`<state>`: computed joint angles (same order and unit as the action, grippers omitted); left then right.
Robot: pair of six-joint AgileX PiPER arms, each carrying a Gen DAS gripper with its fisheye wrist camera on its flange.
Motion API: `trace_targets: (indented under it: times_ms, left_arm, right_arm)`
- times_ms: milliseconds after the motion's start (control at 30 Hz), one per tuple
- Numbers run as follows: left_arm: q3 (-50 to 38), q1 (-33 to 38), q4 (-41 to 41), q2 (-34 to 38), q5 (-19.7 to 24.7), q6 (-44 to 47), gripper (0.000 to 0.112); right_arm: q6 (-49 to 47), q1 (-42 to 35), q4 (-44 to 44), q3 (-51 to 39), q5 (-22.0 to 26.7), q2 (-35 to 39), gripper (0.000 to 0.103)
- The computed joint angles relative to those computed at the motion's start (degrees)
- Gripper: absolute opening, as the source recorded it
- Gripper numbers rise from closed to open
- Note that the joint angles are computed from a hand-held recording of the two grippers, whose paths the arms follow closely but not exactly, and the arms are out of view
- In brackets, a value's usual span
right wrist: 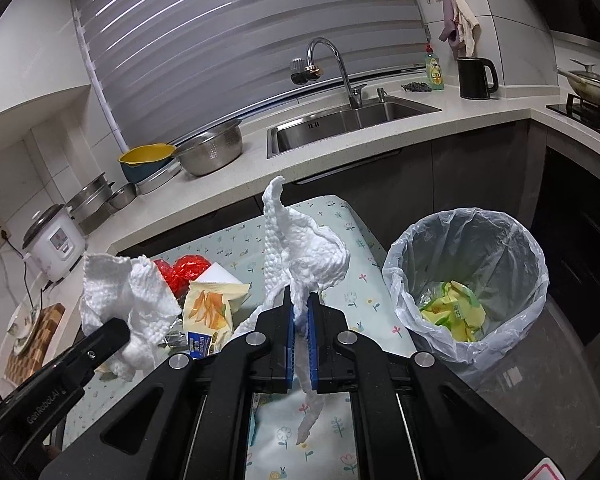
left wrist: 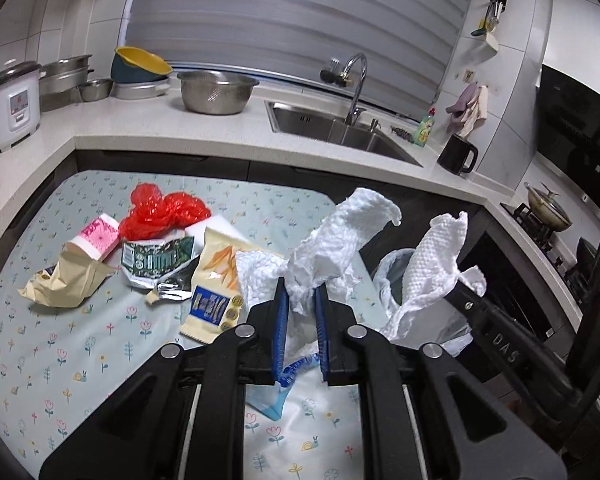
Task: Collect trash
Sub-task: 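Carry both paper towels over the bin and release them inside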
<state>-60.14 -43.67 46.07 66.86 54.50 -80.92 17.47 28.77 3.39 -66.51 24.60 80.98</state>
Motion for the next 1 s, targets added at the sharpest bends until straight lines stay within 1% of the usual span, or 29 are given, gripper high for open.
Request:
trace_targets:
  times_ms: [100,267,367,500,600,700,833,900,1000]
  left_arm:
    - [-2.29,-0.62,-0.01,1.25,0.34,1.02,0.012]
    - [-6.94,0.22,-2.13,5.42,-2.27,5.37,0.012]
    - [-11.19,1.31,-4.48,9.52,-5.11,9.71,0.013]
    - [-17.91,2.89,-9.09,16.57,-9.62,17.23,0.013]
    - [-23.38,4.64,-15.39,22.55,-13.39,25.1,0.013]
    - [-30.46,5.17,-19.89,29.96,-14.36,32.17,0.013]
    - [-37.83,5.18,-22.42,38.12,-15.52,37.0,0.013]
    - [-41.83,5.47,-25.43,42.04,-15.53,40.25,0.014]
    - [-47.56,5.21,-27.25,46.93,-14.08,43.12,0.014]
  right_arm:
    - [-1.57,-1.05,1.03,-0.37,0.32,-0.86,0.005]
    - [-5.6,-4.91,3.23,-2.31,1.26,-0.9,0.005]
    - [-8.68,-8.43,4.93,-4.38,2.2,0.36,0.005]
    - [-16.21,-14.87,11.22,-7.85,4.33,3.71,0.005]
    - [-18.68,-19.25,12.95,-10.59,5.69,7.04,0.005]
    - [-18.99,-22.68,12.38,-13.4,6.59,10.69,0.005]
    - [-18.43,-26.22,11.21,-17.05,7.3,15.44,0.005]
    - [-17.85,-27.4,10.54,-19.16,7.91,17.83,0.005]
    - [-17.56,-28.67,10.66,-22.14,8.89,21.06,0.005]
